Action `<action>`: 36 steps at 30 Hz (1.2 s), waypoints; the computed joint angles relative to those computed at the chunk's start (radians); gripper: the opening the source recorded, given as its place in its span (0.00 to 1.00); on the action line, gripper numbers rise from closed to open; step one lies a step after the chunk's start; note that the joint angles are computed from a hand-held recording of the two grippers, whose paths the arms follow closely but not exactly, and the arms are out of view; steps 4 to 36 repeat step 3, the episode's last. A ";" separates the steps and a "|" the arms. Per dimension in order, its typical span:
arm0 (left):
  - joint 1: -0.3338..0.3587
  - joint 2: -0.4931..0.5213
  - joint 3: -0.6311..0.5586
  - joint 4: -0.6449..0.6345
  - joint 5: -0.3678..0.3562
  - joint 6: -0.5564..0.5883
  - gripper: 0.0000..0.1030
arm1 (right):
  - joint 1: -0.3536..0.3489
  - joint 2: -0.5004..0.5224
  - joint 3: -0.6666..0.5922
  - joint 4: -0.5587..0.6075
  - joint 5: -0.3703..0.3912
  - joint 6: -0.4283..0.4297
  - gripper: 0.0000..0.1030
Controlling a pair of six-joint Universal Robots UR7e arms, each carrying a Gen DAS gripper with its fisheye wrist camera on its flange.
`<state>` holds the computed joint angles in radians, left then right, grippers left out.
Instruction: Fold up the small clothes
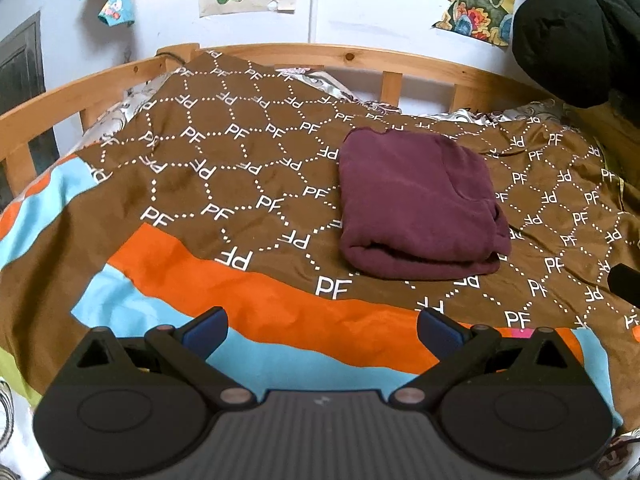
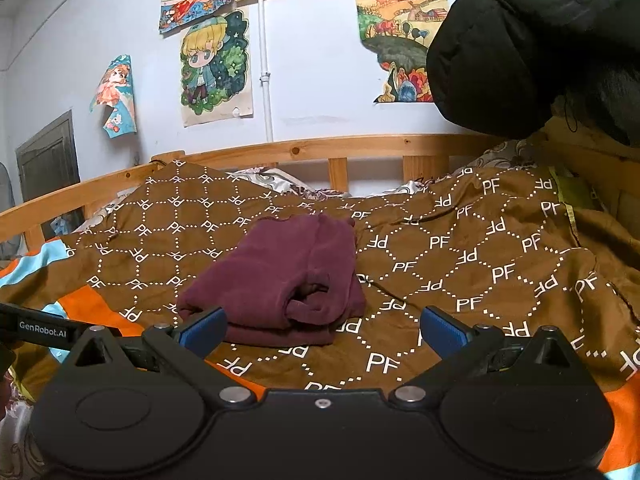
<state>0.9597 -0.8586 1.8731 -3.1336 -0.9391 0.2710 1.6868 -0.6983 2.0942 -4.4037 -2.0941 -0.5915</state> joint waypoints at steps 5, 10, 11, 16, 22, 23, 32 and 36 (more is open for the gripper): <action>-0.002 0.002 -0.002 -0.007 0.001 0.010 1.00 | 0.000 -0.001 0.001 0.000 0.000 0.000 1.00; -0.002 0.002 -0.002 -0.007 0.001 0.010 1.00 | 0.000 -0.001 0.001 0.000 0.000 0.000 1.00; -0.002 0.002 -0.002 -0.007 0.001 0.010 1.00 | 0.000 -0.001 0.001 0.000 0.000 0.000 1.00; -0.002 0.002 -0.002 -0.007 0.001 0.010 1.00 | 0.000 -0.001 0.001 0.000 0.000 0.000 1.00; -0.002 0.002 -0.002 -0.007 0.001 0.010 1.00 | 0.000 -0.001 0.001 0.000 0.000 0.000 1.00; -0.002 0.002 -0.002 -0.007 0.001 0.010 1.00 | 0.000 -0.001 0.001 0.000 0.000 0.000 1.00; -0.002 0.002 -0.002 -0.007 0.001 0.010 1.00 | 0.000 -0.001 0.001 0.000 0.000 0.000 1.00; -0.002 0.002 -0.002 -0.007 0.001 0.010 1.00 | 0.000 -0.001 0.001 0.000 0.000 0.000 1.00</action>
